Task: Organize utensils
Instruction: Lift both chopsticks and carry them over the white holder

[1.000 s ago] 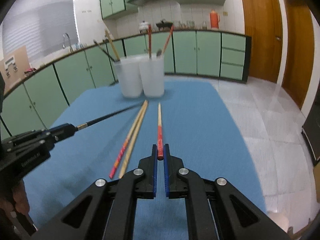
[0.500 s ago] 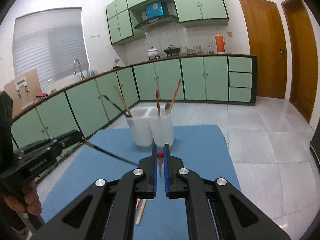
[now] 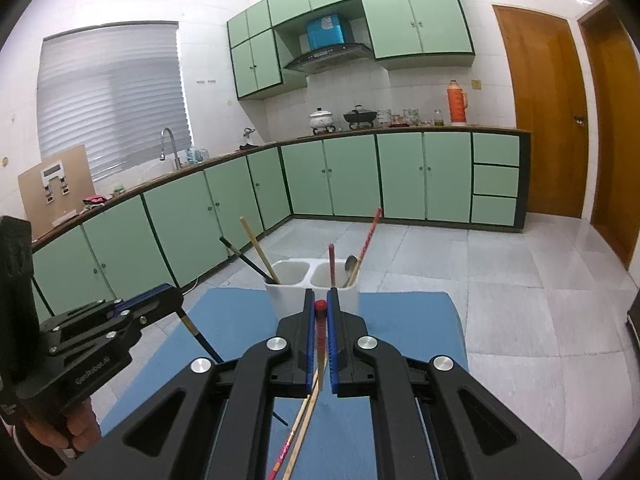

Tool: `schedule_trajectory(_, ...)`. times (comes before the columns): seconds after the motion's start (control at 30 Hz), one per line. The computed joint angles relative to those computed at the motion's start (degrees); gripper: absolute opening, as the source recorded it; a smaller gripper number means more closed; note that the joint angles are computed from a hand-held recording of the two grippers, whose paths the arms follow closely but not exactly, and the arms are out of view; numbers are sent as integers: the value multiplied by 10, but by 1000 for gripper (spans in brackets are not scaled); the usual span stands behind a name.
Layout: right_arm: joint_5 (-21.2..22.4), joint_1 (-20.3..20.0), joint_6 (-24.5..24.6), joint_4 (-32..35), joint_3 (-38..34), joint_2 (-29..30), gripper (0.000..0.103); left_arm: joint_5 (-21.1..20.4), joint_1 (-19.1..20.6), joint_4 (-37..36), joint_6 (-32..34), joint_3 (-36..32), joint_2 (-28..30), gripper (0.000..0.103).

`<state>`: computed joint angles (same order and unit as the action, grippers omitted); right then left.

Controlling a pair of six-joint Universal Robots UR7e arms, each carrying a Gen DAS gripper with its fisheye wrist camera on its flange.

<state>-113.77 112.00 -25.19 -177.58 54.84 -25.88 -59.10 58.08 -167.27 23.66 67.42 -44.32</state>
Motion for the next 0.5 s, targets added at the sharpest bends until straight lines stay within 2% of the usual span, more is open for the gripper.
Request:
schedule_trajectory(0.23,7,3,-14,9,-32,13,6,-5,-2,-31,20,-19,10,6)
schedule_trajectory(0.37,12,3,-20,13,-55,21,6,-16,-3,-51,34,-54,26,6)
schedule_trajectory(0.5,18,6,-33,27,-110,42,6,-26,-3,-58,48,-122,58,6)
